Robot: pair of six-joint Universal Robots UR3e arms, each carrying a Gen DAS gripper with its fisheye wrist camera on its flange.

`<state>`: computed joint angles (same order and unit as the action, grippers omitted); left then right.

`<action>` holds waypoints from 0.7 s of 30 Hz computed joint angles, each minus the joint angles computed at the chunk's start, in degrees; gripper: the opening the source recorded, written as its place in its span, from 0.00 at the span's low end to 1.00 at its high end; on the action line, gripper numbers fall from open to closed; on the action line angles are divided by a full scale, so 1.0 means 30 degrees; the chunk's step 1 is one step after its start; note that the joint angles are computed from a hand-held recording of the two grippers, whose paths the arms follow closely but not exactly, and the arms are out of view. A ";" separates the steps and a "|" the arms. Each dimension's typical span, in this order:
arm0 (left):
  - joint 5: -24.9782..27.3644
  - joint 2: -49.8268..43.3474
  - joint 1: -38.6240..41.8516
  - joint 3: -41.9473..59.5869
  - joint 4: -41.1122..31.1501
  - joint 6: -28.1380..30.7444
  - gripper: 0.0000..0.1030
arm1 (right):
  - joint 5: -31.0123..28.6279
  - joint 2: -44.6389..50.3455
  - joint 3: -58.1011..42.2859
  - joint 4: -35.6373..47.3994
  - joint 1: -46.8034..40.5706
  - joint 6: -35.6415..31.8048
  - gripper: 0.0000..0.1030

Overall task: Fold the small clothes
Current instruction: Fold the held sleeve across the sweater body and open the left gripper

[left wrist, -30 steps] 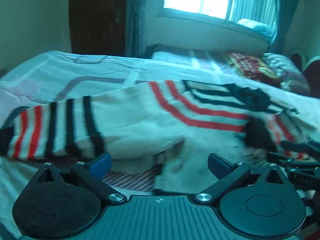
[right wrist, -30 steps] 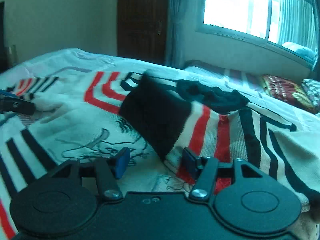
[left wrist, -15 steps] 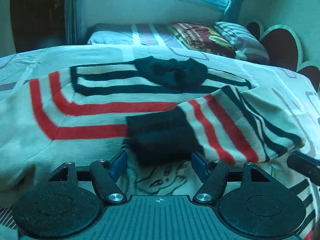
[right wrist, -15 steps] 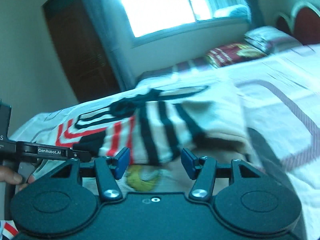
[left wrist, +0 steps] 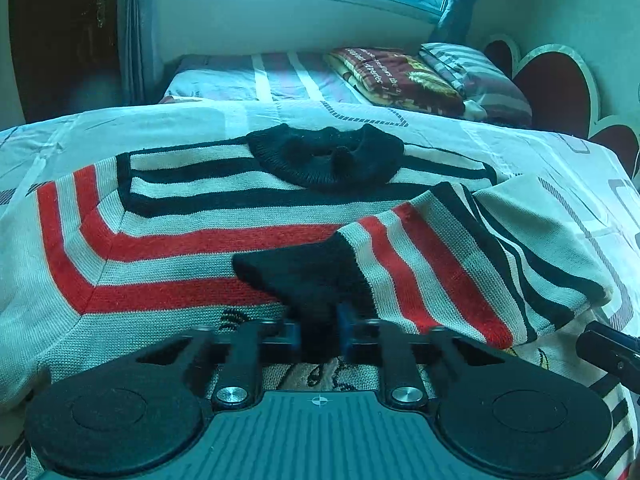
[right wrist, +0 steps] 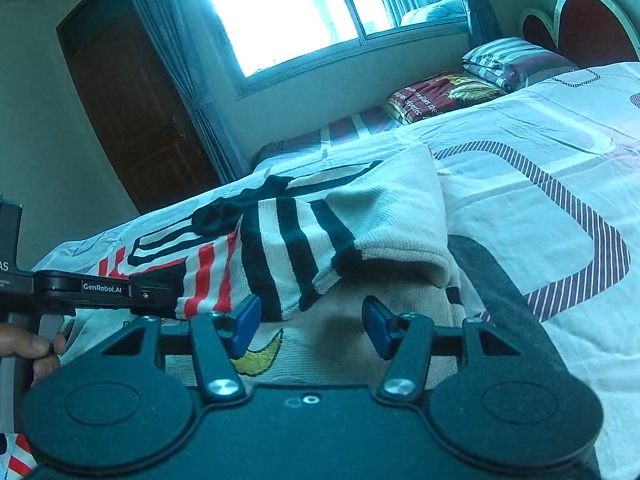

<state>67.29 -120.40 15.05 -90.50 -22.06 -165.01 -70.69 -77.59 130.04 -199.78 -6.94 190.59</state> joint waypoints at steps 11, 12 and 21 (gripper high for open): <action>-0.1977 0.1875 0.2015 -0.2161 0.2071 0.0561 0.09 | 0.1282 -0.0433 0.0208 0.0263 -0.1219 0.1677 0.54; -0.1929 0.1957 0.2206 -0.2305 0.2027 0.0799 0.09 | 0.1854 -0.0451 0.0350 0.0228 -0.1641 0.2291 0.54; -0.1728 0.1317 0.3057 -0.3510 0.2349 0.1131 0.09 | 0.6137 0.1328 0.1330 -0.2206 -0.5128 0.7753 0.56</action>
